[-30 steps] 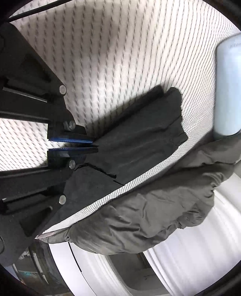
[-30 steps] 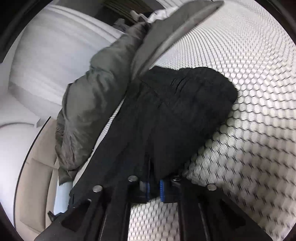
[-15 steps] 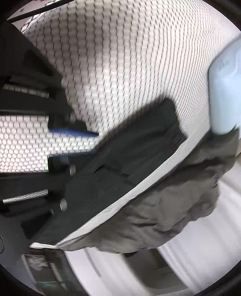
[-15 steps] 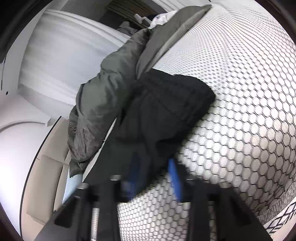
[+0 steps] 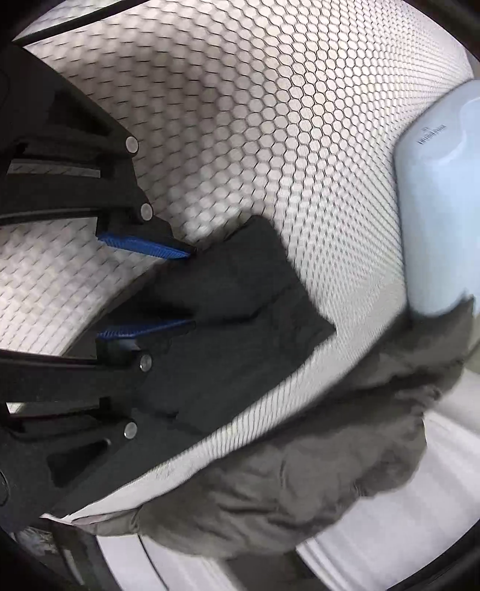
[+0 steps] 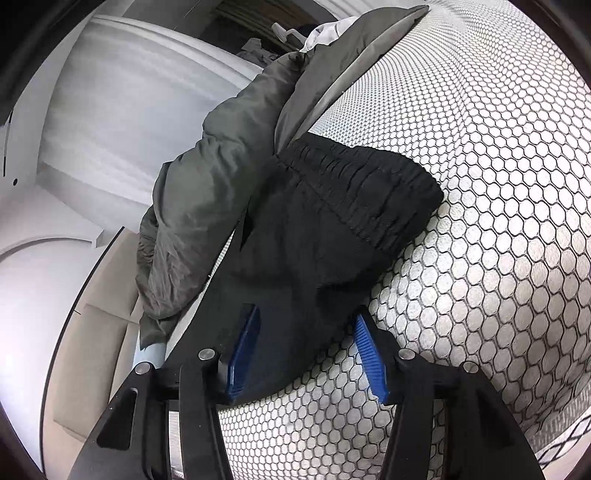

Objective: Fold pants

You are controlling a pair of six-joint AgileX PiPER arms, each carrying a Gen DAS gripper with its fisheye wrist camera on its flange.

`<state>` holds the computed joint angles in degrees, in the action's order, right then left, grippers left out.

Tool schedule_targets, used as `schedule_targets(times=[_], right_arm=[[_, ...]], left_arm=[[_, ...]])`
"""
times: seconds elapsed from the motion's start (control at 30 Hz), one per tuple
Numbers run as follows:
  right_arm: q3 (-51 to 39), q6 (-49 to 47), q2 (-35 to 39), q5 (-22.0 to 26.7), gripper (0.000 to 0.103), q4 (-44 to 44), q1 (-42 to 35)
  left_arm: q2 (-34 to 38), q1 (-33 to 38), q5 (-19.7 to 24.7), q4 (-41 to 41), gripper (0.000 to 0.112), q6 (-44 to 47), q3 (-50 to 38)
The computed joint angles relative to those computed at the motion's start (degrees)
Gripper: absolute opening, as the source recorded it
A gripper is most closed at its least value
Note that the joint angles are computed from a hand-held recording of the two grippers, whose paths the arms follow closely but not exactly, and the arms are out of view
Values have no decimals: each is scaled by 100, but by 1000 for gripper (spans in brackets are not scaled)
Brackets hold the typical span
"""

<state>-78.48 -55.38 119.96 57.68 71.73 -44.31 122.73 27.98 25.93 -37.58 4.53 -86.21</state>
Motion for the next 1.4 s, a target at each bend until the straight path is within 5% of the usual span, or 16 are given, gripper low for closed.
schedule_targets(times=[0.13, 0.2, 0.3, 0.37, 0.43, 0.57, 0.77, 0.93, 1.1, 1.17, 1.2, 1.23, 1.27, 1.4], right_arm=[[-25, -47, -20, -163, 53, -88, 69], [-20, -66, -57, -275, 53, -166, 121], [-54, -27, -13, -310, 53, -145, 136], [-98, -7, 19, -306, 53, -136, 129], [-122, 33, 33, -323, 53, -146, 126], [-65, 9, -20, -429, 53, -109, 176], [4, 97, -111, -566, 54, -149, 270], [231, -61, -186, -424, 57, 87, 227], [154, 37, -131, -427, 63, 87, 313], [-76, 170, -2, -412, 64, 73, 387], [-200, 180, 81, -457, 64, 134, 433], [-312, 240, 150, -599, 57, 177, 502], [-428, 370, 215, -783, 29, 145, 579], [-696, 686, 433, -1013, 13, 106, 728]], left_arm=[[-105, 16, -631, -806, 4, 1052, 231], [-232, -118, -985, -1396, 3, 1798, 327], [-208, -326, -1123, -853, 3, 1447, 23], [113, -421, -968, 186, 3, 434, -663], [654, -387, -354, 1284, 3, -709, -1550], [1023, -277, 320, 1576, 7, -1070, -1915], [340, 31, 192, -1144, 22, 1072, -357], [163, -151, 886, -2743, 36, 2788, 331], [728, -517, 730, -2394, 37, 1807, -546], [893, -635, 459, -1863, 8, 989, -926], [1166, -716, 266, -1737, 4, 670, -1347], [1271, -740, 303, -1463, 2, 317, -1539], [1231, -748, 291, -1419, 1, 191, -1502], [692, -752, -231, -2354, 0, 1400, -584]])
